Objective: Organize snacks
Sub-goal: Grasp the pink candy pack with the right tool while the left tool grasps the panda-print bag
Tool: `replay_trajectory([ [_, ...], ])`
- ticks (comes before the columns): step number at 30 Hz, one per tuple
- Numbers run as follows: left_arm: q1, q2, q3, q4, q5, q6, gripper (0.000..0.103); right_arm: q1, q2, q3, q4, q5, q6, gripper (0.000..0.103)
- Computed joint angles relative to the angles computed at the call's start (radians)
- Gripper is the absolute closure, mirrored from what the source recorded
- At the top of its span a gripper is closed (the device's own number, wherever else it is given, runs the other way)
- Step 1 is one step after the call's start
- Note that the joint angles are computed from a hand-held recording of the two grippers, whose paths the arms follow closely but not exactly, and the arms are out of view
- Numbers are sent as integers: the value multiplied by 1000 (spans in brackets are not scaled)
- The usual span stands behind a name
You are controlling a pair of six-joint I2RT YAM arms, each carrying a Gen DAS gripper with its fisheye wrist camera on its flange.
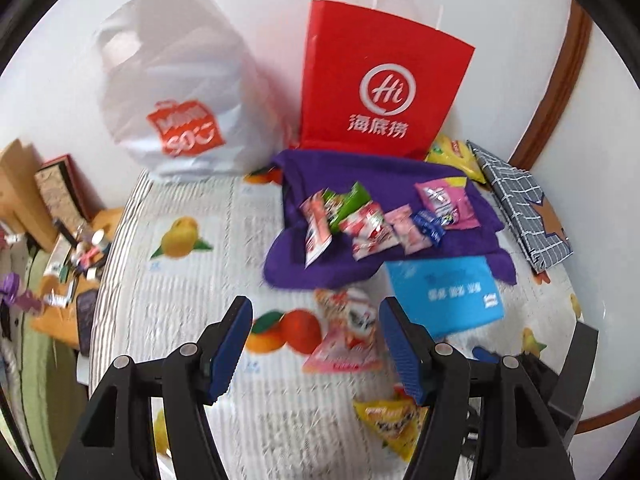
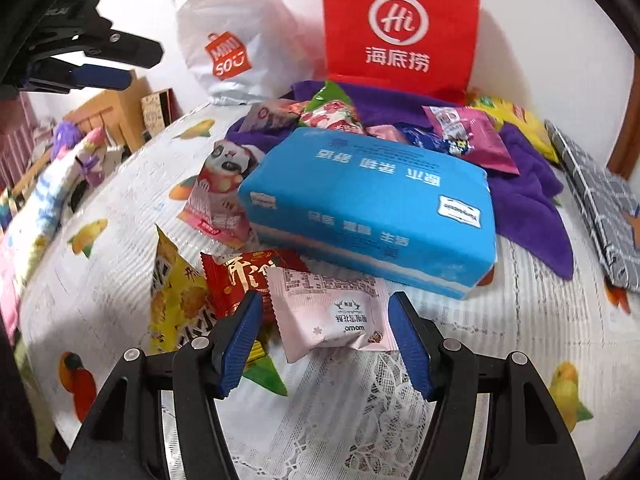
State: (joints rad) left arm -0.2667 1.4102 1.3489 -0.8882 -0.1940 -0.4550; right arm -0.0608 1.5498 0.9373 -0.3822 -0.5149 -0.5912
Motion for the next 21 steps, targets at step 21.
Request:
replay_trajectory([
  [21, -94, -52, -224, 99, -47, -124, 39, -111, 58, 37, -48, -76, -101, 62],
])
